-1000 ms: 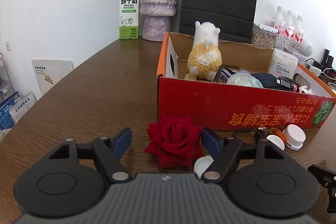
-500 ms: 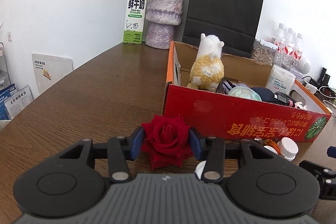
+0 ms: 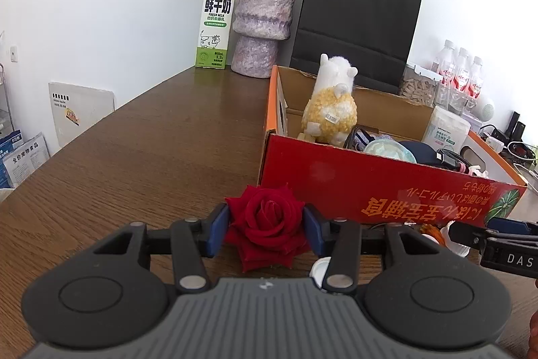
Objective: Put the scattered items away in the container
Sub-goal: 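Hold the red rose with the left gripper while the right grasps the white ribbed cap, then carry the red rose and ribbed cap over the box with both grippers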
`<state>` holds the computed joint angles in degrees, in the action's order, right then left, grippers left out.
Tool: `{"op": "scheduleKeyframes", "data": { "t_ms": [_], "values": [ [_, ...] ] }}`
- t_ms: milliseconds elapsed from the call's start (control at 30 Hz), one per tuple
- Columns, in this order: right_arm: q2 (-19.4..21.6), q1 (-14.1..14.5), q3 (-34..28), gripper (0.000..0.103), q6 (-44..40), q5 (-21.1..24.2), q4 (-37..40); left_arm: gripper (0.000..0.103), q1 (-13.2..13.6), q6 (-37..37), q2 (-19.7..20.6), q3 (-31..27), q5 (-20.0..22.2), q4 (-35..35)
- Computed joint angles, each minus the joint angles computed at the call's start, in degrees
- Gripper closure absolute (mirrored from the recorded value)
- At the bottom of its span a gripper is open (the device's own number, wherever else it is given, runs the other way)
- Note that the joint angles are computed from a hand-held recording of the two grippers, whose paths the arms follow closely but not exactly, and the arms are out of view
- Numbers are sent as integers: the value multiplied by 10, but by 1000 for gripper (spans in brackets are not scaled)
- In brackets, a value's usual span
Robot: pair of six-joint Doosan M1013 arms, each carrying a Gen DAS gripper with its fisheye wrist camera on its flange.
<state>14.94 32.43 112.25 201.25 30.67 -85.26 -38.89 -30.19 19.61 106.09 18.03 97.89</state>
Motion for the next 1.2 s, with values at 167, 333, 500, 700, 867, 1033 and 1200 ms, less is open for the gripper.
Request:
{"op": "scheduleKeyframes", "data": {
  "t_ms": [167, 333, 500, 700, 867, 1033, 1200],
  "values": [
    [-2, -2, 3, 37, 10, -17, -6, 54, -1, -4, -1, 2, 2, 7],
    [-5, -5, 7, 38, 23, -33, -20, 54, 0, 2, -1, 1, 1, -1],
    [-5, -2, 7, 46, 15, -35, -29, 54, 0, 6, -1, 1, -1, -6],
    [-10, -1, 18, 49, 83, -37, -93, 54, 0, -1, -3, 3, 2, 0],
    [-6, -8, 5, 60, -11, -57, 3, 54, 0, 3, -3, 2, 2, -4],
    [-8, -8, 10, 66, 20, -58, -23, 54, 1, 6, -2, 1, -2, -9],
    [-13, 17, 33, 66, 144, 16, -174, 54, -4, -98, -7, 14, 24, 97]
  ]
}}
